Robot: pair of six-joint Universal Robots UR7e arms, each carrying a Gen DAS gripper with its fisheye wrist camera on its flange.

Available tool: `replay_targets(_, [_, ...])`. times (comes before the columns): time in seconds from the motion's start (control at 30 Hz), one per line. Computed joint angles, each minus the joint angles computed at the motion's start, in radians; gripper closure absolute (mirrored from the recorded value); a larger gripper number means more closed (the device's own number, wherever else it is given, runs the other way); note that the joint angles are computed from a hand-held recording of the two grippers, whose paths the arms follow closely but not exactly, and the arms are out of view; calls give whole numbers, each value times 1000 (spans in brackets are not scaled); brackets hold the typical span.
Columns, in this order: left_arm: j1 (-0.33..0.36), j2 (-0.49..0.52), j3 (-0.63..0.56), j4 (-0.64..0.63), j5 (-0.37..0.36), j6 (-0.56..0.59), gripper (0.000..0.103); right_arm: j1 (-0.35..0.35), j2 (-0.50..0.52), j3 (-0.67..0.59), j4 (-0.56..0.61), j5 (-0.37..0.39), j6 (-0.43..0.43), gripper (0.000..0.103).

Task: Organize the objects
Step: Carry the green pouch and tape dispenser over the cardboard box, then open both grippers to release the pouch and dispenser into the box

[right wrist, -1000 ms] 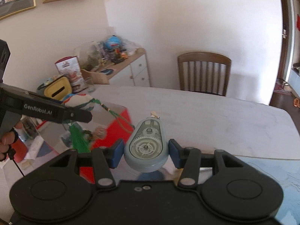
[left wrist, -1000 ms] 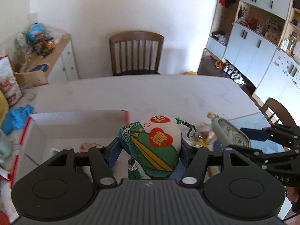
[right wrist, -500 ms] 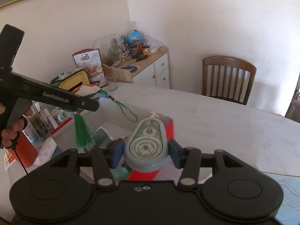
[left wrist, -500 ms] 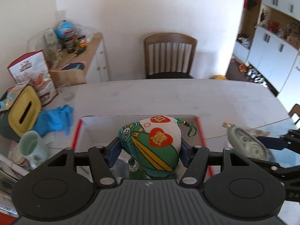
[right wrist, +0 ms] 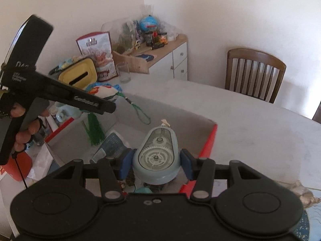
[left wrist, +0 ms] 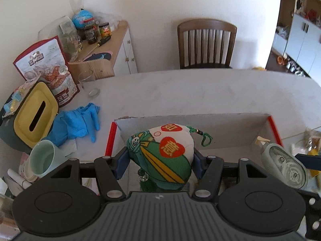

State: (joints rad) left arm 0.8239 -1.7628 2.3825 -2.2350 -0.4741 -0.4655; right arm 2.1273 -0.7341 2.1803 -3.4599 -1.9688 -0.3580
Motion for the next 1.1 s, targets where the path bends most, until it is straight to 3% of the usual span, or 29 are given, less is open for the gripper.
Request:
replay_targets(0.3, [103, 124, -26, -83, -24, 86, 41, 17, 103, -86, 105, -57, -10, 53])
replay_targets(0.53, [150, 187, -47, -97, -24, 134, 41, 38, 165, -139, 176, -149, -6, 53])
replay_targets(0.93, [187, 223, -68, -96, -41, 152, 37, 53, 195, -167, 221, -214, 14, 52])
replay_targets(1.1, [191, 226, -64, -107, -50, 154, 33, 51, 184, -162, 233, -204, 24, 52])
